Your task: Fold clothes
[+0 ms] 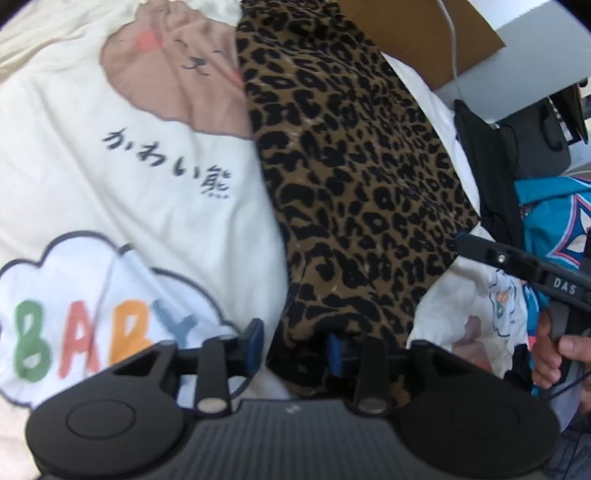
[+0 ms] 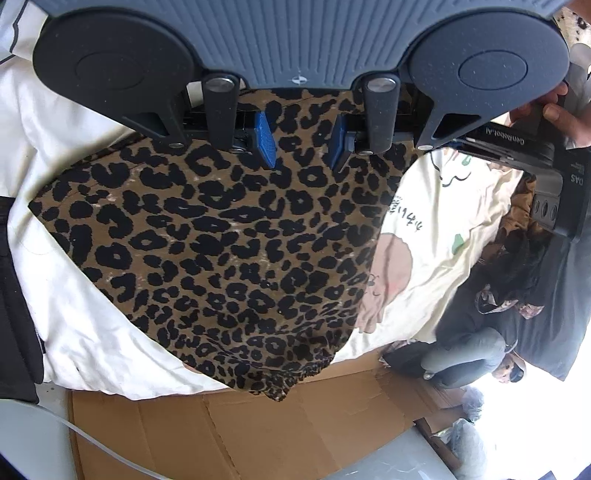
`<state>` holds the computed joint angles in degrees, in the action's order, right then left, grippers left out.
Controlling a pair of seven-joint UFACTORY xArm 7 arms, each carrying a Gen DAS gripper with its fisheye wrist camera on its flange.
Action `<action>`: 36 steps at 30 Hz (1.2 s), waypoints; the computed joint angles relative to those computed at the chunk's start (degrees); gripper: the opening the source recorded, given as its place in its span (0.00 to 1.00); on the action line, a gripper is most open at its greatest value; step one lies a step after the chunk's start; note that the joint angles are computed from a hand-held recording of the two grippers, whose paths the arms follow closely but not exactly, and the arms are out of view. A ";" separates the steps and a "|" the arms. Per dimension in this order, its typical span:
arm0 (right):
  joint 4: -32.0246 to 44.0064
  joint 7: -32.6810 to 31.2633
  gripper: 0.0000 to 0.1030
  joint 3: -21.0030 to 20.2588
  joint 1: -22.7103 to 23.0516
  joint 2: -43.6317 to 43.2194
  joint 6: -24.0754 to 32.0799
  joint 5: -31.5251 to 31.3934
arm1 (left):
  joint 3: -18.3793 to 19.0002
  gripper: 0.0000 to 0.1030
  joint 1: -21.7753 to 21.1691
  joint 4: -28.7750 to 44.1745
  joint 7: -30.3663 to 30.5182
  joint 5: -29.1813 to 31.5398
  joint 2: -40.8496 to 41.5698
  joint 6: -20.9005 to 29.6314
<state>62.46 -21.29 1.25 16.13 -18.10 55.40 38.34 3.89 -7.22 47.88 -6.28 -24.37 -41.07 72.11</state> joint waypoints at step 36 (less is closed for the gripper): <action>-5.54 8.87 0.37 0.01 -1.83 -1.38 -6.47 -8.78 | 1.99 0.13 -1.65 7.03 6.50 -10.13 4.99 2.89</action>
<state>56.92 -12.42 1.25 14.30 -19.49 48.93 29.56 5.89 -8.86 54.91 0.22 -34.49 -36.07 75.01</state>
